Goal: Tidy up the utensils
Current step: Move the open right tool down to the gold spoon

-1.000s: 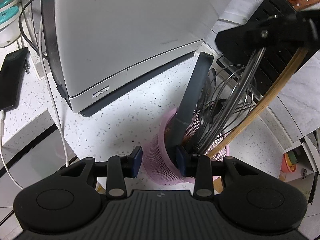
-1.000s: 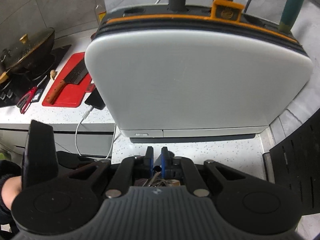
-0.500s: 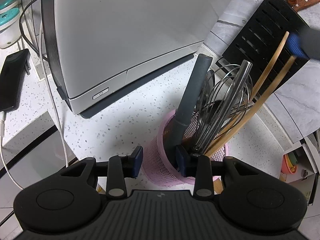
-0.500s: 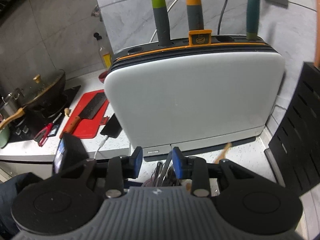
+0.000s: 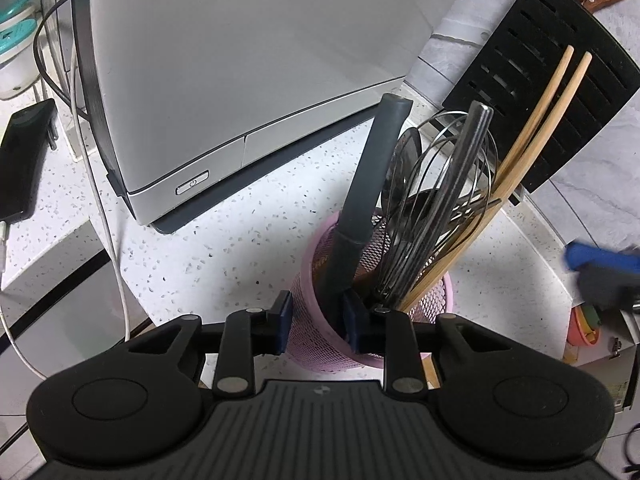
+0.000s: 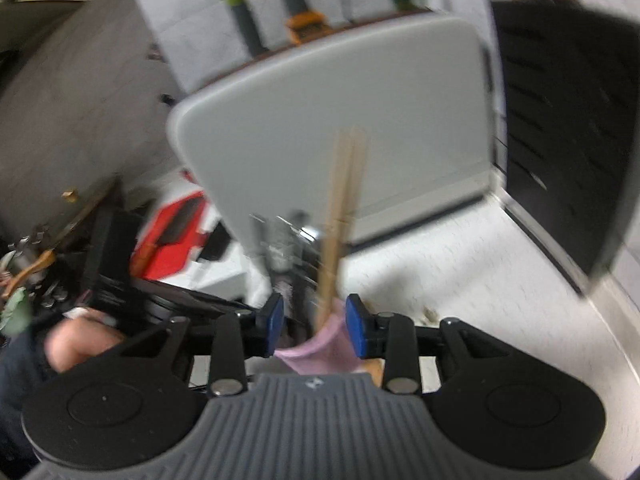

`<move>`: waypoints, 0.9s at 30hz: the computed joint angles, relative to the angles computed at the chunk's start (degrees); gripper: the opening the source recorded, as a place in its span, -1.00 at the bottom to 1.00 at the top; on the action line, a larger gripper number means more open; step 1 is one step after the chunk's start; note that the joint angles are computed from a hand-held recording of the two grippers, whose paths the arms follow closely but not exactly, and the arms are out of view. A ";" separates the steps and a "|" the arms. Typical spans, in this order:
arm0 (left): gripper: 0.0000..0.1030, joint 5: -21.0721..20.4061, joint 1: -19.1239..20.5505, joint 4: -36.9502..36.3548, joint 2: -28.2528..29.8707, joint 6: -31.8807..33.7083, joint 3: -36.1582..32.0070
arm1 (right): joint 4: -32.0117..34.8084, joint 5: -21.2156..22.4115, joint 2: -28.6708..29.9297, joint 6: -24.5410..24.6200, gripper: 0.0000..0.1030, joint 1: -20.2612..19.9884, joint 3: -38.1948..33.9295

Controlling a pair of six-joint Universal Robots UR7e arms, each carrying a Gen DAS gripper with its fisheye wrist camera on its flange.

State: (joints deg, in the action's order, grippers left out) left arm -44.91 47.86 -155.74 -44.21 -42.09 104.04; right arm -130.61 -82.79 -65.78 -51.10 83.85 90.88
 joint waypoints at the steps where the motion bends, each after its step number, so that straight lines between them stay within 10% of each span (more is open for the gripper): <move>1: -0.37 0.19 0.00 0.20 0.13 0.14 -0.13 | -1.92 -1.22 0.32 0.28 -0.36 -0.24 0.72; 14: -0.11 -0.33 0.69 -0.66 -0.14 1.92 0.33 | -14.76 -10.41 6.57 8.73 -0.36 -3.22 4.59; 27: -0.14 1.23 -0.08 2.44 0.52 0.45 -0.92 | -0.50 -4.07 7.54 28.81 -0.37 -7.11 -0.71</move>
